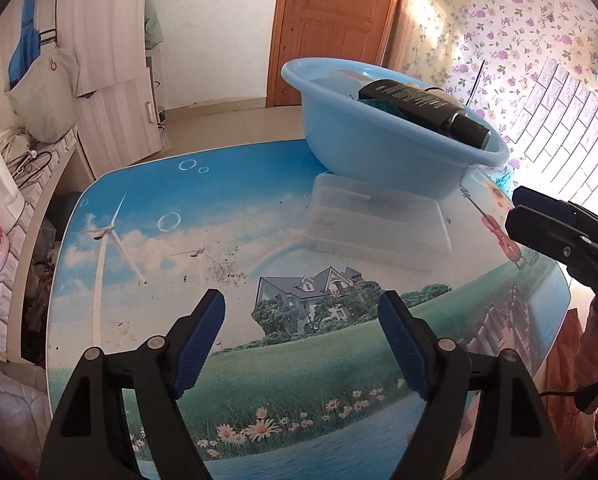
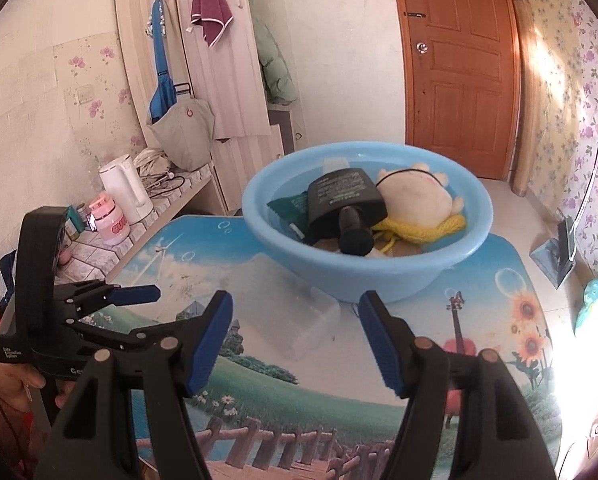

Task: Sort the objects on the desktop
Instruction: 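Withdraw both grippers from the basin toward the clear plastic box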

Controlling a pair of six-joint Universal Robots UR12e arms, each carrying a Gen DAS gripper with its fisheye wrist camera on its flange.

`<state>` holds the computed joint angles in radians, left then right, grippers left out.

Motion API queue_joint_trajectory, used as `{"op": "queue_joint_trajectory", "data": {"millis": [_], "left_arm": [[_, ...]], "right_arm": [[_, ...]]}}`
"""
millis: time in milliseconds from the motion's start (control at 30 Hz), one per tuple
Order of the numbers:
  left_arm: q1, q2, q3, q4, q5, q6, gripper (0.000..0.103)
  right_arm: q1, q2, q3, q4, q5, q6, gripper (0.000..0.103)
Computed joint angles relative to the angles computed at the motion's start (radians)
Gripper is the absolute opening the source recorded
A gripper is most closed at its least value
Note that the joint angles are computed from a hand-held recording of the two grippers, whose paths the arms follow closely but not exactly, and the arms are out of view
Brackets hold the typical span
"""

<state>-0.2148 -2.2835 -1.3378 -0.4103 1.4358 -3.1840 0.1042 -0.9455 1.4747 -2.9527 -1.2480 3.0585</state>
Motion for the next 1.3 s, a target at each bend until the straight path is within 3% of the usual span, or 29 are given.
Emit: {"op": "queue_joint_trajectory", "data": {"millis": [167, 300, 467, 633, 900, 1033, 1167, 1300], "left_arm": [[0.004, -0.002, 0.001, -0.014, 0.003, -0.009, 0.081], [0.006, -0.009, 0.01, -0.015, -0.006, -0.013, 0.09], [0.003, -0.036, 0.067, -0.054, -0.014, 0.044, 0.091], [0.002, -0.079, 0.159, -0.153, -0.061, 0.158, 0.095], [-0.004, -0.128, 0.26, -0.268, -0.083, 0.254, 0.095], [-0.004, -0.14, 0.281, -0.292, -0.089, 0.271, 0.099], [0.007, -0.148, 0.288, -0.305, -0.129, 0.243, 0.102], [0.005, -0.147, 0.278, -0.289, -0.123, 0.285, 0.103]], "right_arm": [[0.005, 0.012, -0.01, 0.073, -0.007, -0.019, 0.066], [0.011, 0.026, -0.023, 0.109, -0.033, -0.028, 0.066], [0.008, 0.037, -0.032, 0.126, -0.016, -0.015, 0.066], [0.009, 0.054, -0.058, 0.154, -0.022, -0.003, 0.066], [0.005, 0.083, -0.106, 0.218, 0.005, 0.032, 0.066], [0.004, 0.092, -0.122, 0.234, 0.016, 0.042, 0.066], [0.001, 0.102, -0.138, 0.249, 0.033, 0.057, 0.073], [-0.003, 0.111, -0.153, 0.28, 0.064, 0.052, 0.076]]}}
